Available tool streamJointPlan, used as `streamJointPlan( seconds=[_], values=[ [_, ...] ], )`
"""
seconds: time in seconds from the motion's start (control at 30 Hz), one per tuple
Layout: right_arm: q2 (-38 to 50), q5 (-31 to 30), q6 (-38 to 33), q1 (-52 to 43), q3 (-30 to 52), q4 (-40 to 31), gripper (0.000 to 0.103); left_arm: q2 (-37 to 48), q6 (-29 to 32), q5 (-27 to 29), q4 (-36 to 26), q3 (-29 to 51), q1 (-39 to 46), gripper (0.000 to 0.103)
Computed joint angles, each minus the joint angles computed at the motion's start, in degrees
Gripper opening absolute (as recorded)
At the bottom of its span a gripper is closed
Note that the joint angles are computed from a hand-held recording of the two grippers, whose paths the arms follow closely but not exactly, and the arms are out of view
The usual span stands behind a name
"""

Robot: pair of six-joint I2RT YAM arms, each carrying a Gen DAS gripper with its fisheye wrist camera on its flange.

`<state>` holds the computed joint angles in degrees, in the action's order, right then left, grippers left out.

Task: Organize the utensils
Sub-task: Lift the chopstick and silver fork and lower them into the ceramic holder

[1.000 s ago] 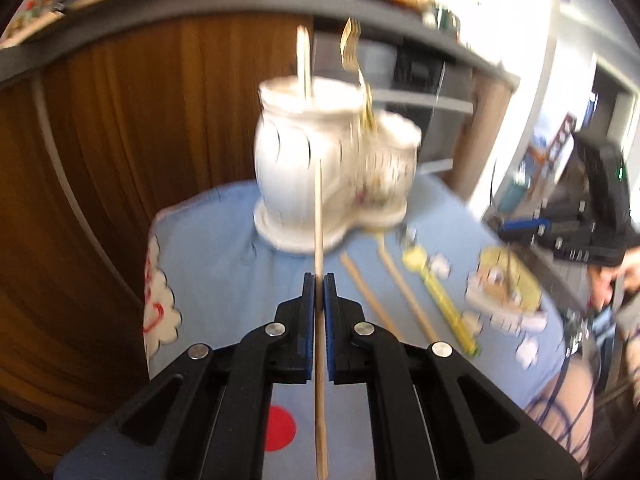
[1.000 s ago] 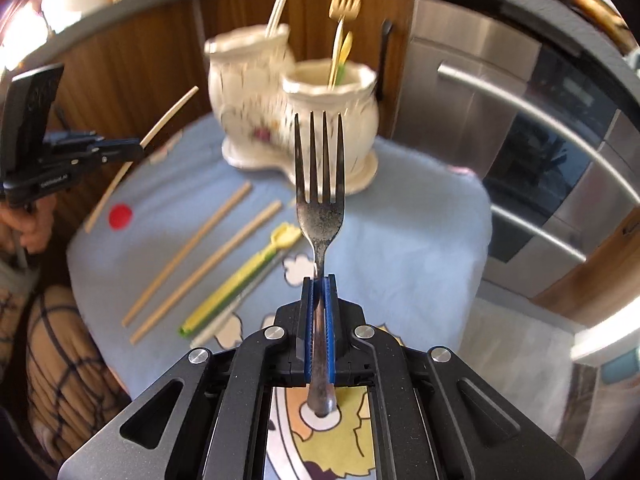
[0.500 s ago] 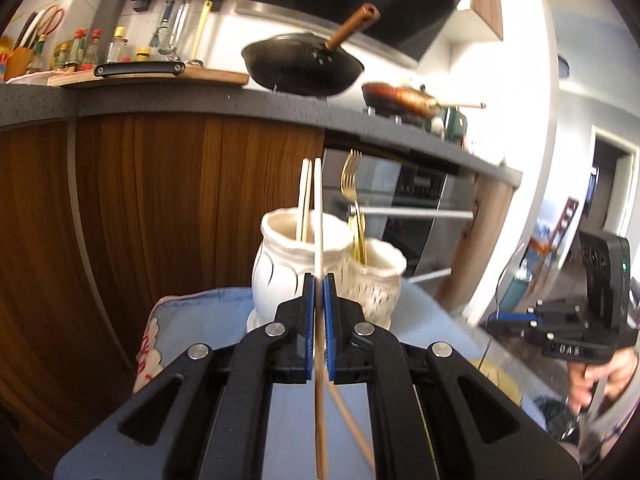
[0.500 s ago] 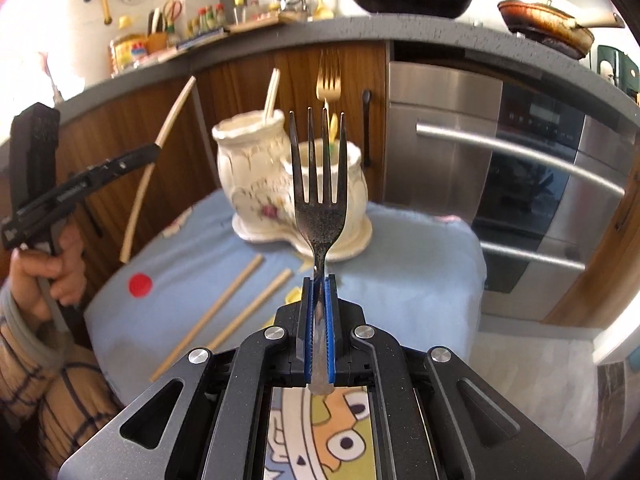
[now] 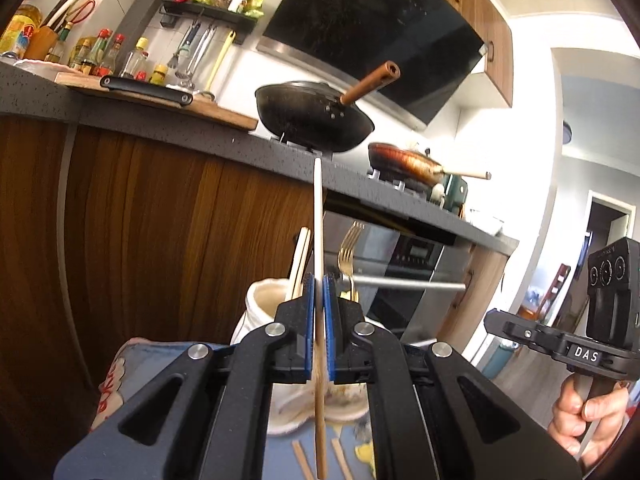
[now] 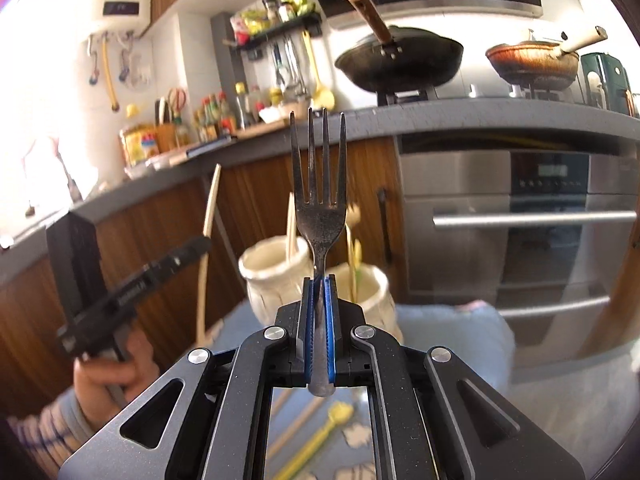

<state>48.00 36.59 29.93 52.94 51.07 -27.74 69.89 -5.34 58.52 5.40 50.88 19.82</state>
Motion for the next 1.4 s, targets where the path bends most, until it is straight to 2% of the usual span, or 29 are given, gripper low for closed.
streamJointPlan(
  seconds=[0.27, 0.37, 0.57, 0.7, 0.83, 1.0, 1.2, 1.4],
  values=[
    [4.6, -4.5, -5.2, -7.9, -0.1, 15.2, 0.006, 2.5, -9.2, -2.8, 12.8, 0.7, -2.2, 0.004],
    [5.5, -3.5, -7.2, -8.7, -1.5, 20.2, 0.006, 3.9, -12.9, -4.2, 17.7, 2.1, -3.2, 0.004],
    [6.6, -7.3, -7.3, -13.4, -3.1, 22.8, 0.006, 6.1, -15.6, -10.0, 25.6, 3.9, -7.2, 0.004],
    [7.8, -7.5, -7.6, -14.7, -3.6, 23.5, 0.006, 7.8, -15.8, -14.1, 29.4, 4.0, -9.7, 0.004],
    [9.4, -6.8, -8.0, -14.9, -4.3, 24.2, 0.006, 9.3, -10.8, -17.6, 26.5, 4.2, -12.4, 0.004],
    [11.8, -5.0, -9.1, -14.3, -3.7, 22.7, 0.006, 9.2, -2.8, -19.6, 16.3, 4.5, -13.5, 0.004],
    [15.4, -6.4, -7.8, -15.0, -2.2, 19.6, 0.006, 8.3, 8.5, -23.2, 4.8, 4.6, -14.6, 0.004],
    [20.0, -7.8, -6.7, -15.2, 0.0, 17.2, 0.006, 8.7, 13.5, -27.9, -0.8, 5.8, -16.6, 0.004]
  ],
)
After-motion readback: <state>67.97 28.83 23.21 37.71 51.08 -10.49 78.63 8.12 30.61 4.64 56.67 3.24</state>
